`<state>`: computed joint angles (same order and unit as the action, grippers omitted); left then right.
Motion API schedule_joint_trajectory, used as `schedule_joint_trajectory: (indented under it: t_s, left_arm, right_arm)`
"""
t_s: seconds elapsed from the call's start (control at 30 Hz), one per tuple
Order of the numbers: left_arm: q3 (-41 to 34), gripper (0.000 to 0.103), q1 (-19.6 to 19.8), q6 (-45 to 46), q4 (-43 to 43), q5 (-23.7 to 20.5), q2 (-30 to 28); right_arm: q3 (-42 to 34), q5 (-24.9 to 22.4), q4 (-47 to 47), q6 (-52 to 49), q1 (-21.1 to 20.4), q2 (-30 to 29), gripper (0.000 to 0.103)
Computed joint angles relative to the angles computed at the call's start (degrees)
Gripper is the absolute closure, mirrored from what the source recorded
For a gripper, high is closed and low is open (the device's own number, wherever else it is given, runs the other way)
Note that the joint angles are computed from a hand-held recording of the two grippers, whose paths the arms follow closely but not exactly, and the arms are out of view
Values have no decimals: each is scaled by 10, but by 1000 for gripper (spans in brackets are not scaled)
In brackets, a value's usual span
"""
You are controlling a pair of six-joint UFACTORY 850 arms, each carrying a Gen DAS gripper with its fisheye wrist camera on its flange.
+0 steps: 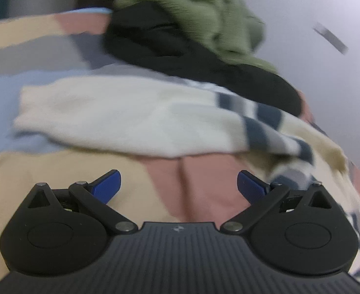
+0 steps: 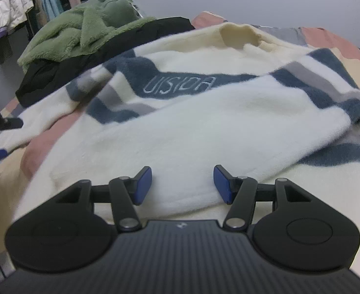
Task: Fold large clothes
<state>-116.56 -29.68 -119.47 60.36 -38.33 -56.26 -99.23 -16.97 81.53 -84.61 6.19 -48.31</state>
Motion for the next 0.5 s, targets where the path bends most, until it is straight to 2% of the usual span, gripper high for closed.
schedule_joint_trajectory:
  t_s: [0.07, 0.13, 0.37, 0.5]
  left_arm:
    - [1, 1, 2, -13, -32, -26, -1]
    - [18, 1, 5, -55, -48, -26, 6]
    - [57, 2, 11, -209, 10, -17, 21]
    - [109, 2, 24, -380, 92, 10, 45]
  right_arm:
    - [-3, 7, 4, -1, 3, -3, 43]
    - [0, 10, 19, -18, 4, -3, 39]
    - [12, 7, 89, -91, 4, 0, 36]
    - [13, 5, 104, -102, 4, 0, 34]
